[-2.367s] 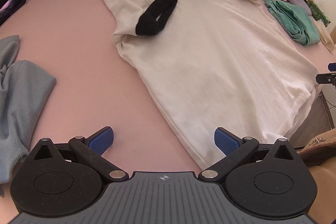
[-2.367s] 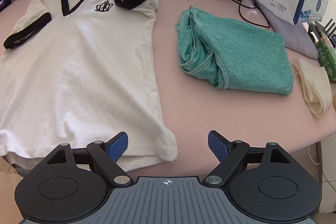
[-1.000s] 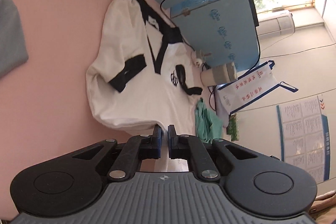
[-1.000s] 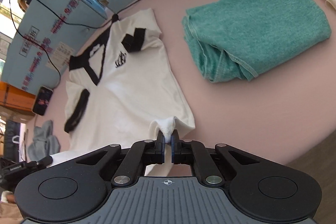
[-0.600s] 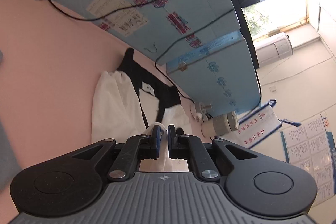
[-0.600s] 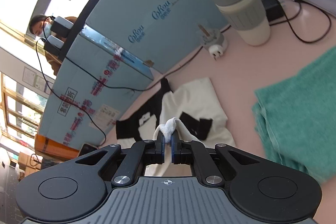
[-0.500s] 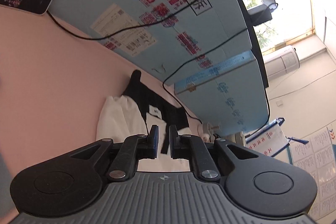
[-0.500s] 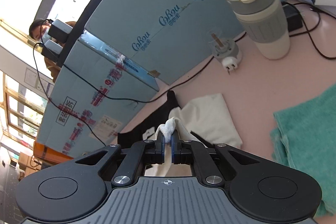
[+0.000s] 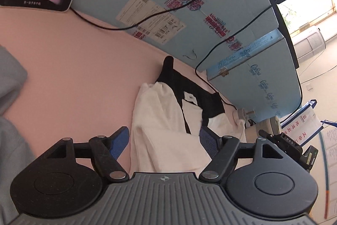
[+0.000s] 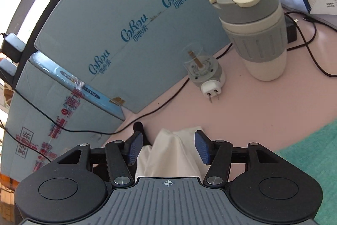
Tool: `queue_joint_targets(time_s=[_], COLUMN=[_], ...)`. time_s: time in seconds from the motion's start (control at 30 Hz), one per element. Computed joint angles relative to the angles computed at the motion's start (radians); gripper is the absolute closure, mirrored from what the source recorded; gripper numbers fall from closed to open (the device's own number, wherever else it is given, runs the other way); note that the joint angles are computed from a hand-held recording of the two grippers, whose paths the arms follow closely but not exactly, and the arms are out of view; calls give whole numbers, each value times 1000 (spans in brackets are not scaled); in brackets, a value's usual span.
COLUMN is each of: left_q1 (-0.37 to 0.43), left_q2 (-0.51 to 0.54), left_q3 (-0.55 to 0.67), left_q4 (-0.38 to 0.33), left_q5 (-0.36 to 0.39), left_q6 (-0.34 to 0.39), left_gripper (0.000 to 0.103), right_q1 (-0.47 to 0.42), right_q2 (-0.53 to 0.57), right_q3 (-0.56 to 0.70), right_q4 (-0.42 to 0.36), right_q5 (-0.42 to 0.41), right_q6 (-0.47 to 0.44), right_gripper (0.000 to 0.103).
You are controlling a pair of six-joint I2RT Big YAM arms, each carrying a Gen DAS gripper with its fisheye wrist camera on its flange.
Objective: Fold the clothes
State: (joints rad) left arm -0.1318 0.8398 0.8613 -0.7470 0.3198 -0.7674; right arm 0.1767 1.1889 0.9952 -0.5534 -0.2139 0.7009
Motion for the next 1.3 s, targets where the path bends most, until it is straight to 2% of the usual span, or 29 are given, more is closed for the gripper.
queue_joint_targets(time_s=[0.2,0.33,0.4,0.47,0.57,0.6,0.83,0.93,1.0,1.03,1.1,1.2,1.3], left_q1=[-55,-94,-102,-109,-128,-133,-157,-161,-155,-151,-145,-135,-115], left_q2=[-16,16,14,5,4,6,40,50,50,50,43,25,24], left_q3=[-41,-32,-46,-55,-51,-52,-56,-59,-74,-83,-107,-134,-142], left_q4=[61,29,49,69,73,78,72,72,101,121,179,260,311], left_q5=[27,-10,-8,-14,-30,-24,-43,-55,-33,-15,18,48,56], left_q6=[-89,-92,-123,-150,-159,-162,-194,-207,-228,-234,-263,-310,-342], left_gripper=[31,32,32,32,31,31,34,55,83,88,94,97,97], right_q1=[29,89,117,134,158,166,189,202,214,215,218,221,211], right_q2=[-103,-87,-70,-72,-79,-82,-73,-55,-34,-26,-11,4,-13], right_q3=[-56,-22,-3,-3,-9,-12,-4,-3,4,5,11,25,25], right_q4=[-28,-72,-90,-73,-41,-29,-30,-37,-47,-45,-45,-59,-76], right_q5=[37,175,244,254,268,273,230,256,304,305,309,312,291], right_q6=[-41,-230,-333,-412,-495,-517,-532,-571,-601,-629,-695,-776,-778], right_gripper=[47,47,47,46,30,29,28,28,28,28,28,27,23])
